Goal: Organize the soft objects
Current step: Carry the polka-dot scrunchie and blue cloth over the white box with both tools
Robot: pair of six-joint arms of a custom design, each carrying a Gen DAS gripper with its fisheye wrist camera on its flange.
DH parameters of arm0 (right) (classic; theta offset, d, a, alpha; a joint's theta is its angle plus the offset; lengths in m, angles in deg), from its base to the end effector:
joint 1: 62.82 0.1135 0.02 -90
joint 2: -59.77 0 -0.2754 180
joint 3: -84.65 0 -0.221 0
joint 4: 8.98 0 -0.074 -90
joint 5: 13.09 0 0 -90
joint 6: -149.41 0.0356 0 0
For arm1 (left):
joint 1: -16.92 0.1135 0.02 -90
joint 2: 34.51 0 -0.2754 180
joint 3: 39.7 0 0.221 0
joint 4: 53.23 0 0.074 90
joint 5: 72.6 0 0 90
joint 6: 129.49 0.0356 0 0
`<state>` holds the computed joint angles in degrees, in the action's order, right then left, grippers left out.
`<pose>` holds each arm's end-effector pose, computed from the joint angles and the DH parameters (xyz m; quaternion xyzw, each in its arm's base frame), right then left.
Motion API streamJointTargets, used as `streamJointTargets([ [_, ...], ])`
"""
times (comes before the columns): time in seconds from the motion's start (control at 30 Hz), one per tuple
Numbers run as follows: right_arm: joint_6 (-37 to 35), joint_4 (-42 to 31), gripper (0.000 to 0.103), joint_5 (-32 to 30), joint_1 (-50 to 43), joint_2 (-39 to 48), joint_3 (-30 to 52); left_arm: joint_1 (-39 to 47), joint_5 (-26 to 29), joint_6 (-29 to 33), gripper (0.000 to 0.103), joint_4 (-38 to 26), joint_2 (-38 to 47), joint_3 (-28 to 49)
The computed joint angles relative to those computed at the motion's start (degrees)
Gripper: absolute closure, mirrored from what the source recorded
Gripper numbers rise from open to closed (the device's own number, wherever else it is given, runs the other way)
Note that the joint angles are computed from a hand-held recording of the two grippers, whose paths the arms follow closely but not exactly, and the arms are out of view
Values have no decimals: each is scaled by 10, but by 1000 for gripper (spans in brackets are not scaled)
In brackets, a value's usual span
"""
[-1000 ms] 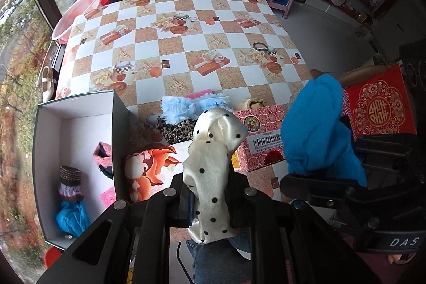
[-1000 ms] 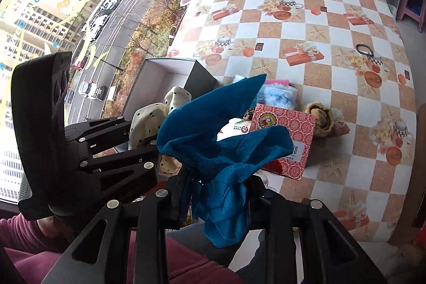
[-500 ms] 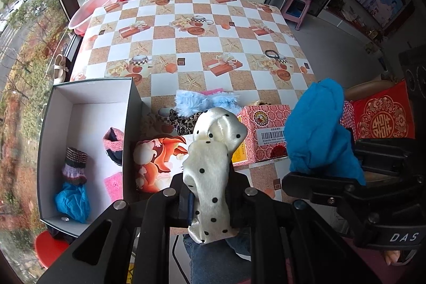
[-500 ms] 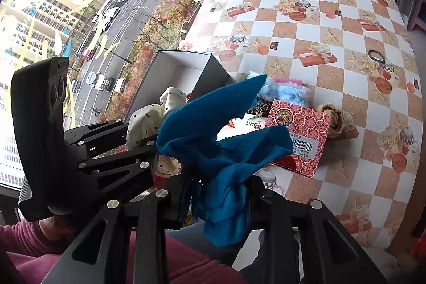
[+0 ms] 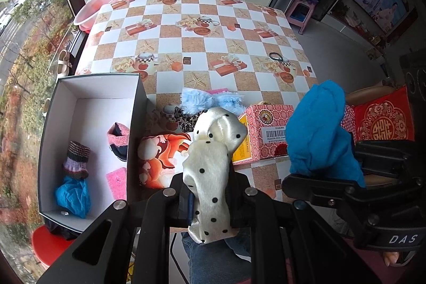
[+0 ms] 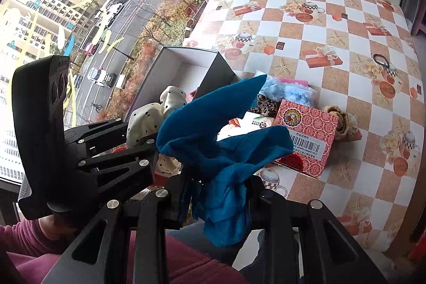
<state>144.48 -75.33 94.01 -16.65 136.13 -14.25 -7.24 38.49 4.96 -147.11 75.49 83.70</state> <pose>0.1645 0.1563 0.3044 0.3536 0.8918 0.1614 0.2314 0.3113 -0.1537 0.3178 0.5647 0.8007 -0.1652 0.1124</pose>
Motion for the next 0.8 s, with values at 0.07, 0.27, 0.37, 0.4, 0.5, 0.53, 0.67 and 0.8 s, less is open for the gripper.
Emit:
streamJointTargets([
  [0.07, -1, 2, 71, -2, -1, 1, 0, 2, 1, 0, 84, 0, 1, 1],
  [0.27, -13, 7, 71, -9, -8, 8, 3, 12, 4, -2, 84, 1, 4, 2],
  [0.37, -24, 11, 71, -15, -15, 15, 8, 17, 5, -6, 84, 0, 7, 8],
  [0.4, -28, 12, 71, -17, -17, 17, 9, 19, 5, -6, 84, 0, 8, 9],
  [0.5, -38, 16, 71, -24, -22, 24, 13, 24, 6, -7, 84, -2, 12, 14],
  [0.53, -42, 18, 71, -26, -25, 26, 14, 26, 6, -7, 84, -2, 14, 16],
  [0.67, -52, 24, 71, -33, -31, 35, 20, 30, 5, -10, 84, -4, 22, 26],
  [0.8, -64, 28, 71, -40, -39, 44, 26, 36, 6, -10, 84, -8, 29, 38],
])
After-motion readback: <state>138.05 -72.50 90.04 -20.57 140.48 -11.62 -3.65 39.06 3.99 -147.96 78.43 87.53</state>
